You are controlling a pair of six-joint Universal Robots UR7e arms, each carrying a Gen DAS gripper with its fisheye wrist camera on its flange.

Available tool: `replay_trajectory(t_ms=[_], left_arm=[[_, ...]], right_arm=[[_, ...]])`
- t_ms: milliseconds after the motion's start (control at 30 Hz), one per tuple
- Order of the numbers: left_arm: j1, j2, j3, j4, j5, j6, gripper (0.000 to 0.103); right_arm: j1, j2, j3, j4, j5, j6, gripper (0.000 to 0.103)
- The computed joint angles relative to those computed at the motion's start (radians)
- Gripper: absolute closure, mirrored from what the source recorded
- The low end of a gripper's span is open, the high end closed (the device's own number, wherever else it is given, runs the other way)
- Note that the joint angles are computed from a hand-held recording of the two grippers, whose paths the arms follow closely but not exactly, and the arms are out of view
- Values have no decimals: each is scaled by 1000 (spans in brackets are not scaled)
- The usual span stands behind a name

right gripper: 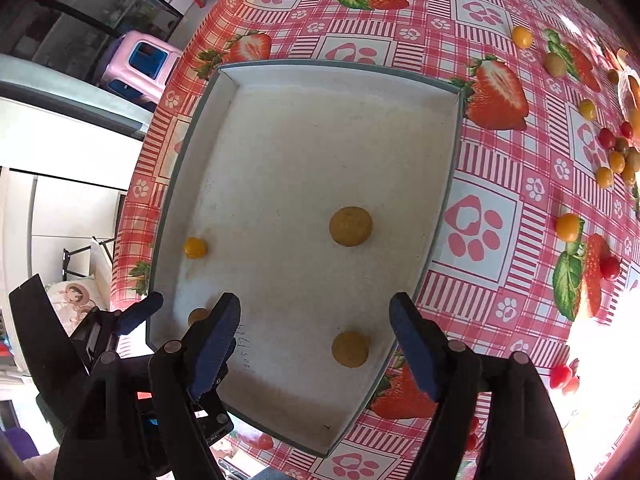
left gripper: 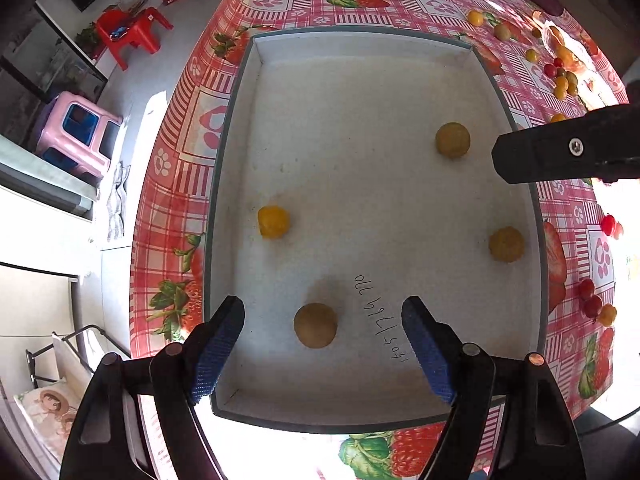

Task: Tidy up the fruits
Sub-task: 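Carry both fruits over the white tray and open both tools to release them, then grasp a red cherry tomato with the left tool while the right grasps a yellow cherry tomato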

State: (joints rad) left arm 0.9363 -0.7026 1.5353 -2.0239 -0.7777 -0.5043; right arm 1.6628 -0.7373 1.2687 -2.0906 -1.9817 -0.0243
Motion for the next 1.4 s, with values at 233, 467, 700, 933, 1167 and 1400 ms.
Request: replay_trajectory(t_ms=[233, 467, 700, 933, 1167, 1400], left_arm=[[-34, 36, -39, -59, -22, 134, 21], [-70, 112, -128, -85, -72, 230, 21], [-99, 182, -188, -74, -137, 315, 21], [-91, 255, -289, 2, -179, 284, 21], [-89, 315, -367, 69, -184, 270, 21], [-90, 352, -423, 95, -185, 262, 21]], right_arm=[[-40, -139, 139, -77, -56, 17, 23], [-120, -319, 323, -68, -157, 46, 23], [-171, -410, 457, -38, -192, 71, 23], [-188, -419, 517, -80, -185, 41, 23], [-188, -396, 525, -127, -172, 32, 40], [-164, -363, 522, -184, -194, 23, 47]])
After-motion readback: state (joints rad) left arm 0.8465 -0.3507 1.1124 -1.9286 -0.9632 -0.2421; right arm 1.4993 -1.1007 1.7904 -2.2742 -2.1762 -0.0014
